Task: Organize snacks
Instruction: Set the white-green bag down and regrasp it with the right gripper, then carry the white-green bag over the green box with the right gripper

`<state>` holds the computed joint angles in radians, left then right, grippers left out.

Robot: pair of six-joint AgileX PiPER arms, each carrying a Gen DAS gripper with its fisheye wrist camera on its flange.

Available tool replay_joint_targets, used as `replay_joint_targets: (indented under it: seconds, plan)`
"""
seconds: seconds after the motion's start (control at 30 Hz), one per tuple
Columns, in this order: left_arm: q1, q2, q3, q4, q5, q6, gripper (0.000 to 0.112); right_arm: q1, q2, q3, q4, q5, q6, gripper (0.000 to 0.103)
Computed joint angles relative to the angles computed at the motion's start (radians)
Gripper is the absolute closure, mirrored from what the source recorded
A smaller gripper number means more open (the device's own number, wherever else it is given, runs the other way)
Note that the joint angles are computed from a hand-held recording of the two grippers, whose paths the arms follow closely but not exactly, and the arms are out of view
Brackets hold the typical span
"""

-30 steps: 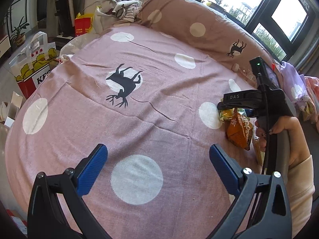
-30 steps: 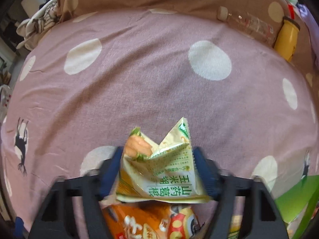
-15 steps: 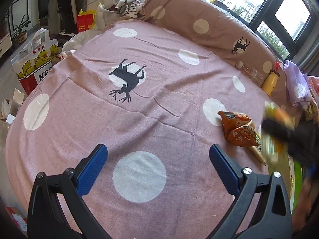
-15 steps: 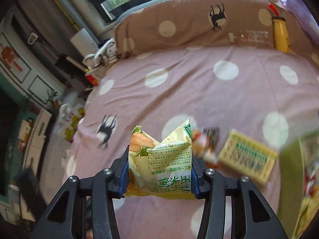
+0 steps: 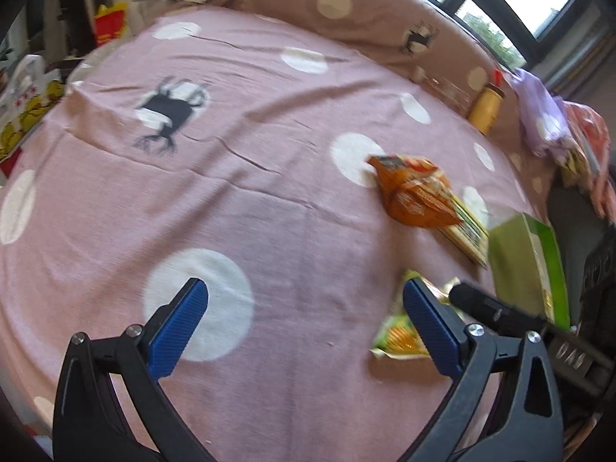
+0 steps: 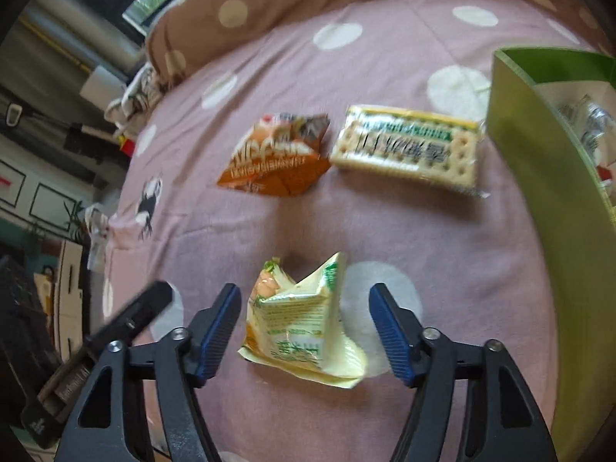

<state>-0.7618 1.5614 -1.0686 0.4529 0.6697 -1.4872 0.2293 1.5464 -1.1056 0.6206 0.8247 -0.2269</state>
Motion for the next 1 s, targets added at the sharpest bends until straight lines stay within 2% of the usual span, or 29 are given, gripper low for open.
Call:
replay_joint_targets:
  seconds: [0.2, 0.23, 0.33, 0.4, 0.57, 0.63, 0.7, 1.0]
  plan:
    - [0.001, 0.040, -0.021, -0.186, -0.158, 0.229, 0.022, -0.075, -0.036, 0.041, 0.125, 0.024, -0.093, 0.031]
    - [-0.002, 0.052, -0.029, -0.223, -0.182, 0.275, 0.027, -0.083, -0.030, 0.043, 0.149, 0.037, -0.109, 0.031]
    - [-0.017, 0.095, -0.069, -0.284, -0.193, 0.362, 0.033, -0.114, -0.010, 0.055, 0.255, 0.096, -0.200, 0.031]
    - [-0.025, 0.121, -0.092, -0.284, -0.180, 0.367, 0.034, -0.097, -0.002, 0.051, 0.250, 0.085, -0.197, 0.031]
    - [-0.002, 0.177, -0.123, -0.449, -0.218, 0.541, 0.052, -0.078, 0.031, 0.057, 0.224, 0.067, -0.175, 0.033]
    - [-0.025, 0.190, -0.151, -0.362, -0.184, 0.477, 0.064, -0.070, 0.051, 0.051, 0.224, 0.075, -0.174, 0.042]
    - [-0.043, 0.193, -0.168, -0.317, -0.167, 0.452, 0.069, -0.056, 0.038, 0.059, 0.199, 0.047, -0.154, 0.047]
    - [-0.151, 0.211, -0.295, 0.025, -0.077, 0.239, 0.071, -0.132, -0.117, 0.101, 0.219, 0.018, -0.220, 0.048]
